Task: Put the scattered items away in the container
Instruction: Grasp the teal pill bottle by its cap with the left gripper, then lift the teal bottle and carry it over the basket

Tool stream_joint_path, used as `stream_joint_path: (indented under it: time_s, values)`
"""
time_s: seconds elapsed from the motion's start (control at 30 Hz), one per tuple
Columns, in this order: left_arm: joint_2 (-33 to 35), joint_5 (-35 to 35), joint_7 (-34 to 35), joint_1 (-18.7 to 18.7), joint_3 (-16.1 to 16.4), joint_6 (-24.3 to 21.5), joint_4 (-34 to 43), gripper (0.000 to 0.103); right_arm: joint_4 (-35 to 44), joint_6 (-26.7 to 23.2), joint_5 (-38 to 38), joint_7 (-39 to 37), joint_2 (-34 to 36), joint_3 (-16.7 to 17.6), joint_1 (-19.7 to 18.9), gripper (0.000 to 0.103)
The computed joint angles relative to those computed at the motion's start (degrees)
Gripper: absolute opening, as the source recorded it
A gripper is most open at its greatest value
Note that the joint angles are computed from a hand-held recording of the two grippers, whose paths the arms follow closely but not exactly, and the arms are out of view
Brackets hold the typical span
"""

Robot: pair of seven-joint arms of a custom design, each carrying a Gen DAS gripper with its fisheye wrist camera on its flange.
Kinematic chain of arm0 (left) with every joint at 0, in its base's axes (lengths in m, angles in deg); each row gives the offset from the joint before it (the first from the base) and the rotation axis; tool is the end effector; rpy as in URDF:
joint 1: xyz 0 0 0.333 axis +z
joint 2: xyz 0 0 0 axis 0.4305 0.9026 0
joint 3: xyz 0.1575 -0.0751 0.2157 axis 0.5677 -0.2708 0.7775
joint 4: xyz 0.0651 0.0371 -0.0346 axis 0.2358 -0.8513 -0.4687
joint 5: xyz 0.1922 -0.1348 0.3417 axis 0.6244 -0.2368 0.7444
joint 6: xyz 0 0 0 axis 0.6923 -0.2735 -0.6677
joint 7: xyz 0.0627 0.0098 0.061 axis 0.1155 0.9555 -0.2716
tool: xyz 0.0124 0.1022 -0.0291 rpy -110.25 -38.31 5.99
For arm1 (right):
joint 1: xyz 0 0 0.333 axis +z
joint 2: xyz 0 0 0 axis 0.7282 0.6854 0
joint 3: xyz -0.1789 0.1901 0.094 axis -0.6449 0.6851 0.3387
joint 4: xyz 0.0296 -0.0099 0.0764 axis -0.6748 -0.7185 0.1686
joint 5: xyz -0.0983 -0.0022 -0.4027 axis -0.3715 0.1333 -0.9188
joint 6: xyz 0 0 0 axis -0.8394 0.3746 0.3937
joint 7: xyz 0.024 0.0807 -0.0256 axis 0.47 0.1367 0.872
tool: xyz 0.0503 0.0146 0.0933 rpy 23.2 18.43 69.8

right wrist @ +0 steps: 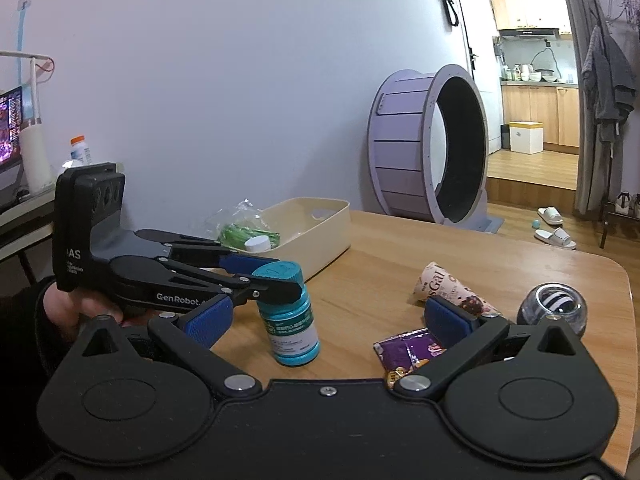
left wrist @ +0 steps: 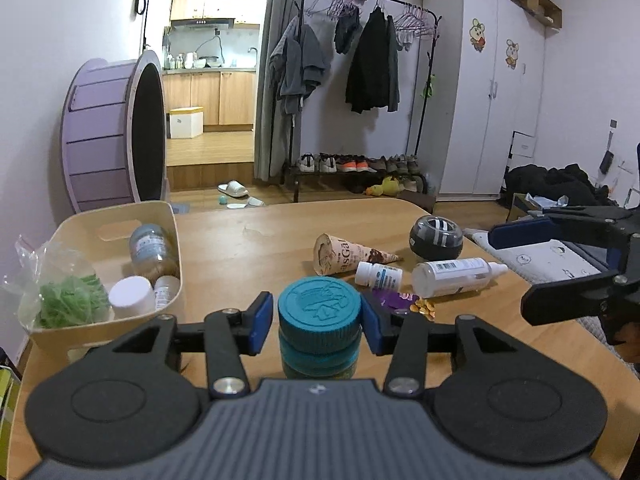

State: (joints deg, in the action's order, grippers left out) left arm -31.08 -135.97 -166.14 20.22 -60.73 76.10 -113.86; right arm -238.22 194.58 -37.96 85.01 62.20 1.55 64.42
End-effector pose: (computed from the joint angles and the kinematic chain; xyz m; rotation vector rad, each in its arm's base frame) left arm 0.5833 -0.1740 0.3448 -0.7723 2.3692 -1.4858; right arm 0.4482 0.1781 0.3886 -1.4760 1.4180 -0.7671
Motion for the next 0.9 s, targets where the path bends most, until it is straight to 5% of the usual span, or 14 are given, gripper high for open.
stream_joint_path:
  time_s: [0.9]
  values:
    - [-1.19,-2.34,1.43,0.64,0.54,-1.6,-0.48,0.042,1.32,-5.49,4.24,-6.08,-0.88,3.3,-2.14,0.103]
